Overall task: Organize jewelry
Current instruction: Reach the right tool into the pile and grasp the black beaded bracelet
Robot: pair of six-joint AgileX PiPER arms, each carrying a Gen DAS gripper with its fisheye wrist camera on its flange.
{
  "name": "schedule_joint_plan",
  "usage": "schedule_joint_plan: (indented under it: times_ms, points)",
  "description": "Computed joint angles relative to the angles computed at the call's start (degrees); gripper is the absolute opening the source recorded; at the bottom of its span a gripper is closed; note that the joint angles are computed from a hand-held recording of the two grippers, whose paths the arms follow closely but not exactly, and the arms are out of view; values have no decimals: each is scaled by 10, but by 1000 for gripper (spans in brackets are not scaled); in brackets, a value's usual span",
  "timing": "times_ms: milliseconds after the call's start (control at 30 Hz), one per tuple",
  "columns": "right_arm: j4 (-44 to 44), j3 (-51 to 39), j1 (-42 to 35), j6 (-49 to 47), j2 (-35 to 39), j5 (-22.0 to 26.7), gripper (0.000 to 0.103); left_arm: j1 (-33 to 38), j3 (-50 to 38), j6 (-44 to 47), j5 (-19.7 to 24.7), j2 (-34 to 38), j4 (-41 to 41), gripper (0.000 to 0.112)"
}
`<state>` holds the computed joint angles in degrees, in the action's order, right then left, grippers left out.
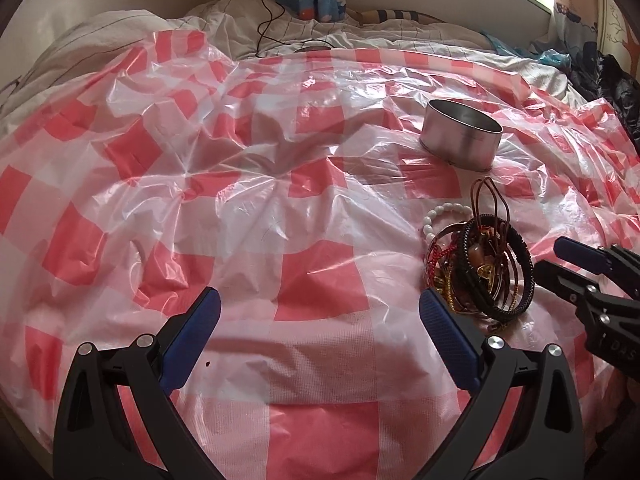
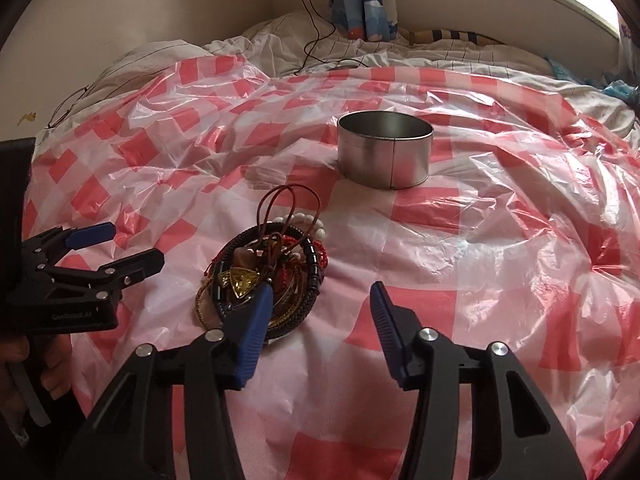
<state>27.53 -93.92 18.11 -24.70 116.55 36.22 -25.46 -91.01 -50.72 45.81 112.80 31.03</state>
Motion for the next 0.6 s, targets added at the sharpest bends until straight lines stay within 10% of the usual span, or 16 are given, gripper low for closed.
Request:
schedule_joint_plan:
  times_ms: [400,600]
  points:
    - [78,-6,-7,-67,20,14,11,-15,-22,23,6,28,-16,95]
    - [89,11,-6,-80,6,-6,9,-17,-19,20,5,28,-18,95]
